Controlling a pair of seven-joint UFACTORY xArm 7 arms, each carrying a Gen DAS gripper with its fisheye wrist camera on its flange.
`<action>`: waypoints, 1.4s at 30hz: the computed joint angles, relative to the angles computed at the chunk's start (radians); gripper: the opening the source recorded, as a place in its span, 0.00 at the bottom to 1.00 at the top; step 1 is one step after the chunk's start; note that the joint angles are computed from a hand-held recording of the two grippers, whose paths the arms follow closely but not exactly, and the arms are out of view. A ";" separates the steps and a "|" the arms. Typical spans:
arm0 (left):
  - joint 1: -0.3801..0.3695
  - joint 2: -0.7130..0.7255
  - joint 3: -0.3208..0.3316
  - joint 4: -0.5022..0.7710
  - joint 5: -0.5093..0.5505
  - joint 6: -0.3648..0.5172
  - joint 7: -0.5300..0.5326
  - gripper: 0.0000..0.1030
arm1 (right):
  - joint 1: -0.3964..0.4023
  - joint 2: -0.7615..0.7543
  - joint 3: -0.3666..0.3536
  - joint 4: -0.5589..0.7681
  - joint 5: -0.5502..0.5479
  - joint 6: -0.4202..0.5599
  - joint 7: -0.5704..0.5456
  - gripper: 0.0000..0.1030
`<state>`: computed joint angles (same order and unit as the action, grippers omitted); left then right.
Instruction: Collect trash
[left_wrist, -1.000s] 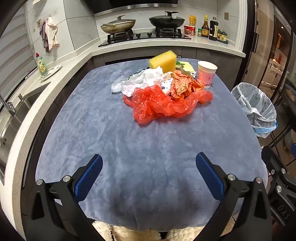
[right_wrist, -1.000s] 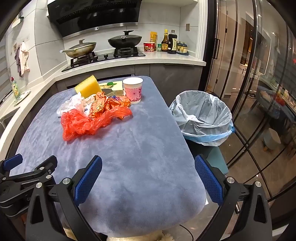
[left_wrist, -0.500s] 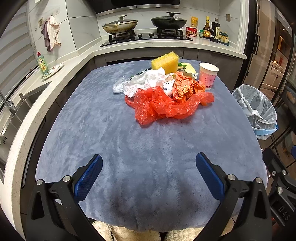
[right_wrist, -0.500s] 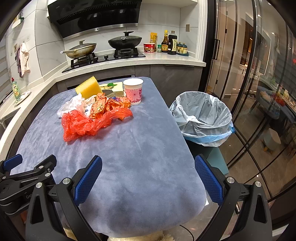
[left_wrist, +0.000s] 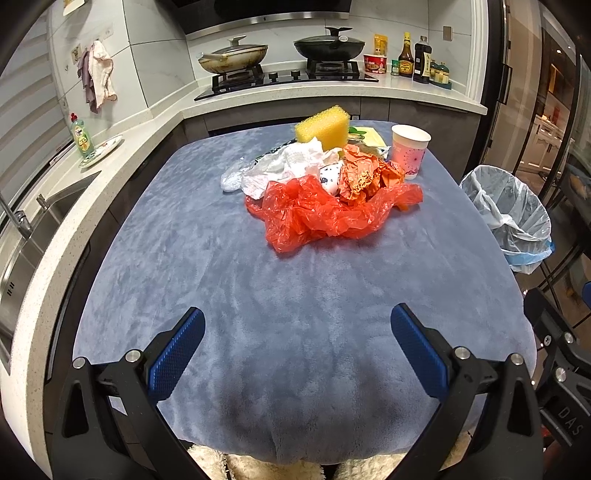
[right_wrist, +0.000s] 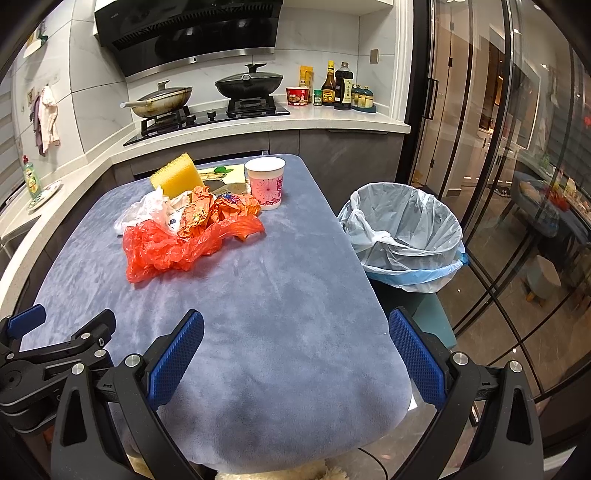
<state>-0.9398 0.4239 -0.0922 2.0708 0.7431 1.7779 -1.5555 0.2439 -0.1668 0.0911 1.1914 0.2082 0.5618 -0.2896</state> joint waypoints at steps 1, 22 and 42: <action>-0.002 0.001 0.001 0.002 0.003 0.003 0.000 0.94 | 0.000 0.000 -0.001 0.001 0.001 0.002 -0.001 0.94; 0.006 -0.010 -0.007 -0.017 0.007 -0.010 -0.019 0.94 | 0.001 -0.002 -0.001 -0.001 0.005 -0.001 -0.001 0.94; 0.012 -0.018 -0.011 -0.034 0.004 -0.038 -0.016 0.94 | 0.000 -0.001 -0.002 0.001 0.008 0.001 -0.005 0.94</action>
